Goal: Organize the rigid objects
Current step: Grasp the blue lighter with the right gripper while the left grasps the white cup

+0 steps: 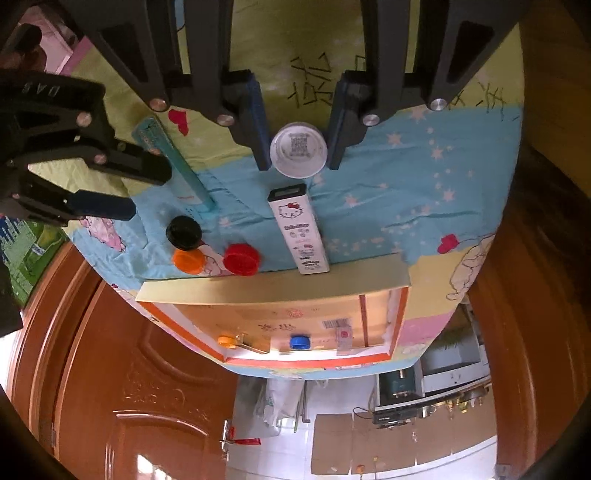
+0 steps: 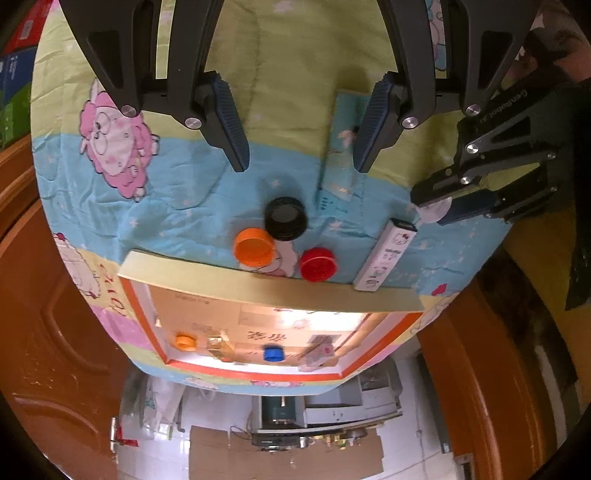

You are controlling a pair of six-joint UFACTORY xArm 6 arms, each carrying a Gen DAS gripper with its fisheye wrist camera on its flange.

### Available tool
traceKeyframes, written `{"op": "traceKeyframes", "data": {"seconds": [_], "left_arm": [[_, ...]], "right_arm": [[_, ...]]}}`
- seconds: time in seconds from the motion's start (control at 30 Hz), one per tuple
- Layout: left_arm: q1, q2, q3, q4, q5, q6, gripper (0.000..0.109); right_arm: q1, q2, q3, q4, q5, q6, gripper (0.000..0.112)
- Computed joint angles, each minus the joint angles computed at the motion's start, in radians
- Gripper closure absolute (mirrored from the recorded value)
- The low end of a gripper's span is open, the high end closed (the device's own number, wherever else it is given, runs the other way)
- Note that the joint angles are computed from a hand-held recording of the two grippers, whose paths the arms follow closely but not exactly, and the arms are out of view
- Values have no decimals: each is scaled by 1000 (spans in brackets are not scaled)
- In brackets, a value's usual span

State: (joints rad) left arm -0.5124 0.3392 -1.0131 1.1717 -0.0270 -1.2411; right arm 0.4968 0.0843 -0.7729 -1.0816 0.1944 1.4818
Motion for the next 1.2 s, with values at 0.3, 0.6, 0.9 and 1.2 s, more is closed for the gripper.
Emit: {"op": "traceKeyframes", "data": {"seconds": [0.3,0.6,0.9,1.2], "left_arm": [[43,-59,6,236,0,-271,78],[67,-69,3,298,-25,-340,78],[65,-69,-5,259,-41,-316,78],[39,-63,-19,-6,-45,-77,78]], "right_arm": [[44,79,-80,27,27,-21,66],[63,86,-99,50,91,-36,90],[61,22,-68,-38,98,55,90],[38,-60,-38,-93,117,113,90]]}}
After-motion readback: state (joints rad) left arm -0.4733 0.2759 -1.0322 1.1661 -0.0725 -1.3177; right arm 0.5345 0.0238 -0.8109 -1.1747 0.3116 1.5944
